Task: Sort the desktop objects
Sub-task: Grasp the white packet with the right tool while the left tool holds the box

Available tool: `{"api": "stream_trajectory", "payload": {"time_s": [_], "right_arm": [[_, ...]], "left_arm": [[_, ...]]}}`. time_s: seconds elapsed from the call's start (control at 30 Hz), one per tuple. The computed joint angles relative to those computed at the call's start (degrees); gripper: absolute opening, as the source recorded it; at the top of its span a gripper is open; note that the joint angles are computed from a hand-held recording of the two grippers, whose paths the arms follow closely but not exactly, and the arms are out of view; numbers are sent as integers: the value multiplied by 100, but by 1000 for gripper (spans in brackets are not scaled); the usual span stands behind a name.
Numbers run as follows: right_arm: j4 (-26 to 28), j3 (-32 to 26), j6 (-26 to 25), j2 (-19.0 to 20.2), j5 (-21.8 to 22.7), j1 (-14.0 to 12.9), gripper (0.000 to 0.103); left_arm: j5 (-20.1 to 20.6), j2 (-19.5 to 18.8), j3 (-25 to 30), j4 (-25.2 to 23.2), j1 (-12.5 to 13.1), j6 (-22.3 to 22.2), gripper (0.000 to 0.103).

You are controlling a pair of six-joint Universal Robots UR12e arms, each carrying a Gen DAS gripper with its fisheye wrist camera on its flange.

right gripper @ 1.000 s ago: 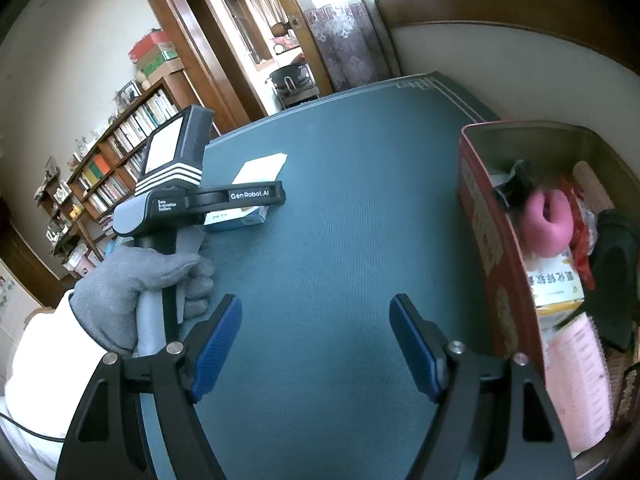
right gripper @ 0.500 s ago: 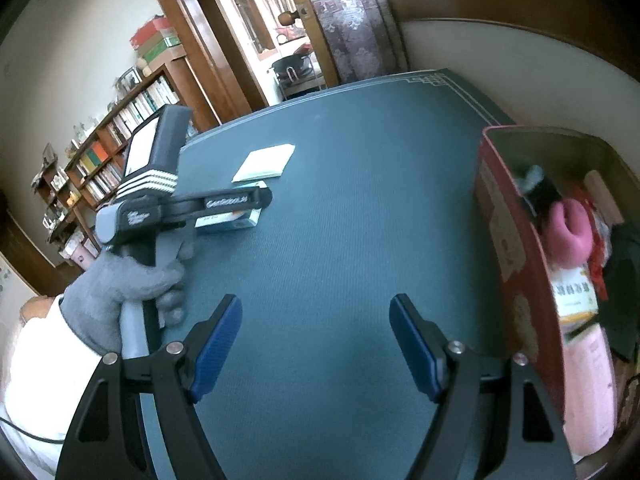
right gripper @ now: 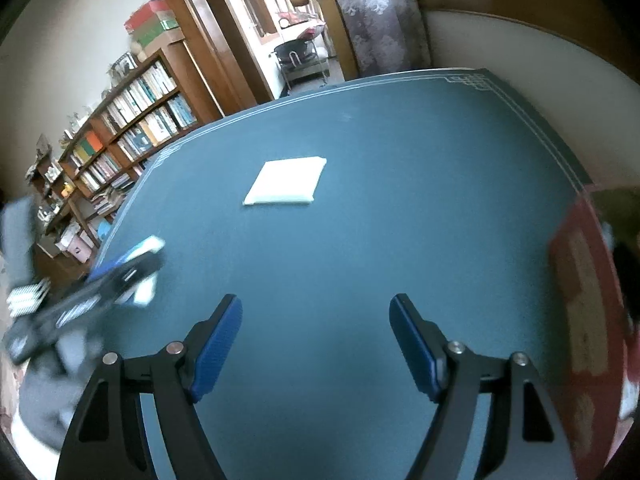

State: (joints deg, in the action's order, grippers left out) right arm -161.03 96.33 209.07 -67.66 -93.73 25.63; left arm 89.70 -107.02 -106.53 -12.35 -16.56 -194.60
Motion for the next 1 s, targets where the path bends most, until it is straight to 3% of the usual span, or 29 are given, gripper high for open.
{"api": "stream_trajectory", "payload": {"time_s": [0.13,0.53,0.63,0.83,1.0], "right_arm": [[285,-496,13,322,-115,6,80],[1250,-1935,-164,1197,-630,62,80],[1481,-2130,-149,1337,-632,58,79],[1623,-2334,-601,1498,-1288,207,75],[1511,-2168,-632,1410,-1211,191,73]], "left_arm": [[143,73,-139,88,73,1,90],[19,65,-229,206,104,-81,90],[2,57,-232,184,117,-152,90],[-46,20,-204,103,121,-149,90],[-40,-8,-177,84,102,-116,90]]}}
